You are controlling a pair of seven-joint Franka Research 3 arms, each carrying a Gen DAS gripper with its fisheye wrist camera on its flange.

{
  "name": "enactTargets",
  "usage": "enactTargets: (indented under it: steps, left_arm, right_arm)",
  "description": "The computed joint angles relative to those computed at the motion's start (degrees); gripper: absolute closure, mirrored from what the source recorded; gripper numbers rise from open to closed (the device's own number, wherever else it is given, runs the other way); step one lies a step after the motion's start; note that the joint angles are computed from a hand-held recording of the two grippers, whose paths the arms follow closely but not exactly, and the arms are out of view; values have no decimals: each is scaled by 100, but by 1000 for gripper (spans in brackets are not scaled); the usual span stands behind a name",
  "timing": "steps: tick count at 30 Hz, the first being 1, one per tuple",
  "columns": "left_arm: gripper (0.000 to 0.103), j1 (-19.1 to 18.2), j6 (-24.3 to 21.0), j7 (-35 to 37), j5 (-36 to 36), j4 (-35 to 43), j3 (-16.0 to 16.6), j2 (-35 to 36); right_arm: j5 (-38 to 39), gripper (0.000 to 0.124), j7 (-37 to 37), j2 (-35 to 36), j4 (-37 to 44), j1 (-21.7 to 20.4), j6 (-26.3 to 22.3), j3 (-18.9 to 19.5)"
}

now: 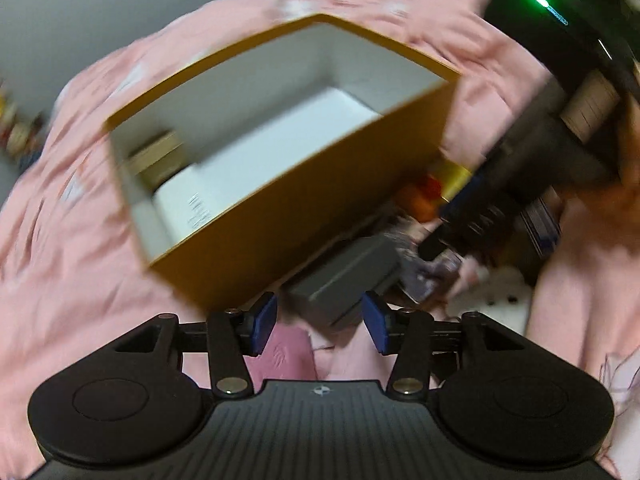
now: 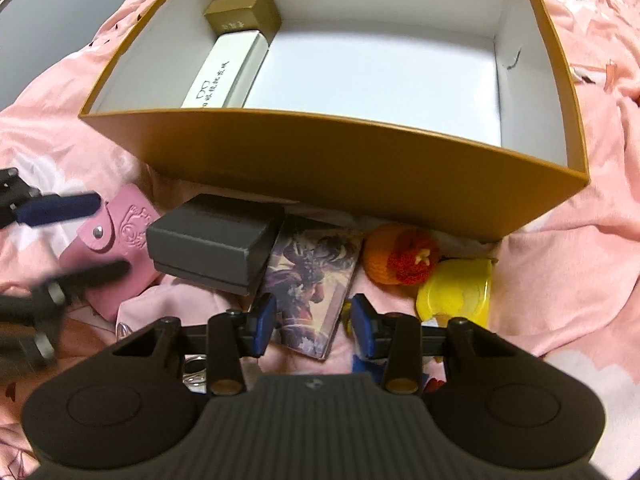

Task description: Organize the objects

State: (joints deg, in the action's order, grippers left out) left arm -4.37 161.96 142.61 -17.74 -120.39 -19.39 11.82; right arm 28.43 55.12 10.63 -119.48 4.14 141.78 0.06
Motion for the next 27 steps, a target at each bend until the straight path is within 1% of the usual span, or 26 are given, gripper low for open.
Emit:
enactTargets:
  steps: [2,7,10,12,14,15,16,17,21,22,24,26,27]
  left_arm:
    - [43,-61,165,235,236,-29,-23,81]
    - [41,-281,396,199,1227,-24,71,303]
    - [40,-533,514,-139,2090,-38,300,419]
    - [40,-762,727,-524,2756,-80,543,499]
    - [40,-698,875,-667,2973,-83,467,588]
    - [40,-700,868,-820,3042,-48,460,626]
    - [43,-680,839,-955,3071,-11,432,657]
    - [46,-582,785,-1011,3002,21,323,680]
    - [49,-229,595,-1228,2567,21,9,614]
    - [50,-122,513,-1248,2383,15,-80,571]
    - [51,103,249,-1306,1835,38,-262,474]
    - [54,280,-17,-1328,1190,86,-396,394]
    - [55,315,-81,-1365,906,86,-409,346]
  right_arm:
    - [115,80,-6,12,17,-29,-43,4]
    - [453,80,-126,47,35,-121,-147,9]
    - [610,80,-150,105,89,-164,-237,9]
    - [686,79,-183,145,123,-184,-284,15]
    - [744,79,-200,205,175,-194,-320,24]
    - [774,78,-201,225,193,-203,-342,26]
    - [804,78,-196,254,220,-212,-370,28]
    - [829,77,-197,277,245,-220,-395,31]
    - [854,71,-249,320,299,-229,-458,46]
    - [855,70,-257,330,311,-224,-470,53]
    - [862,63,-269,362,348,-215,-501,66]
    - [773,62,-196,416,389,-159,-460,71]
    - [690,61,-149,438,394,-120,-399,70]
